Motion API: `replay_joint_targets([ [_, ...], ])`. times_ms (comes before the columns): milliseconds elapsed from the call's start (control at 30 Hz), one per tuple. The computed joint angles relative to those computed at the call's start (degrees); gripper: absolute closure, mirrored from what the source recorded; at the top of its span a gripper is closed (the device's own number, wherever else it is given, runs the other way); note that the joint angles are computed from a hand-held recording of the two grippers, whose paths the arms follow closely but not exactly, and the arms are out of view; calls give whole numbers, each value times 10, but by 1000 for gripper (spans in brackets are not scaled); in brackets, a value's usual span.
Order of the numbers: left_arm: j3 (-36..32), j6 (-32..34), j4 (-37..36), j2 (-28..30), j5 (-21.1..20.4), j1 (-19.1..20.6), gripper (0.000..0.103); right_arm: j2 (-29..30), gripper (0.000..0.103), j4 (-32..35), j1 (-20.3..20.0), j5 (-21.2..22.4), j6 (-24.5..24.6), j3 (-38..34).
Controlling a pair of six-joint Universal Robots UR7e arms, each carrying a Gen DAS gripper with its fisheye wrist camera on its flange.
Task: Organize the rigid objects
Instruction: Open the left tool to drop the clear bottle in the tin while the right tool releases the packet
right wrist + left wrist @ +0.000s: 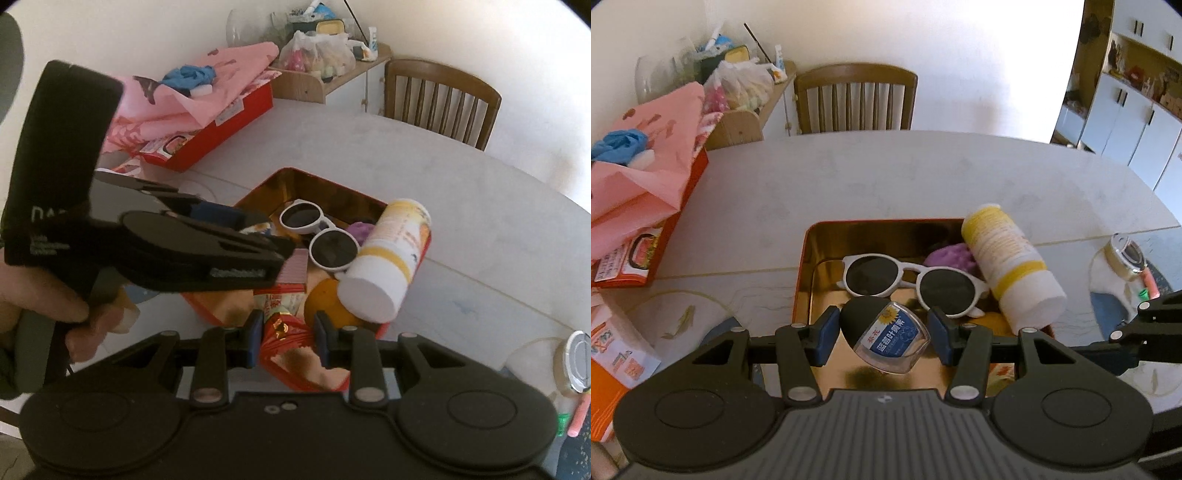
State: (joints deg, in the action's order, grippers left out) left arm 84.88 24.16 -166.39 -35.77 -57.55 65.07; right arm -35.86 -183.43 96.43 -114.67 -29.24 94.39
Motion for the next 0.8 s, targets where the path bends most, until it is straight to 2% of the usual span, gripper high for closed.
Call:
replay_joint_targets([
  [433, -42, 16, 41, 32, 0, 11, 51, 43, 75, 35, -2, -23, -3, -56],
  [667, -47, 3, 55, 37, 8, 15, 51, 54, 74, 17, 2, -29, -36, -58],
  [800, -49, 5, 54, 40, 11, 16, 51, 54, 74, 12, 3, -33, -37, -50],
])
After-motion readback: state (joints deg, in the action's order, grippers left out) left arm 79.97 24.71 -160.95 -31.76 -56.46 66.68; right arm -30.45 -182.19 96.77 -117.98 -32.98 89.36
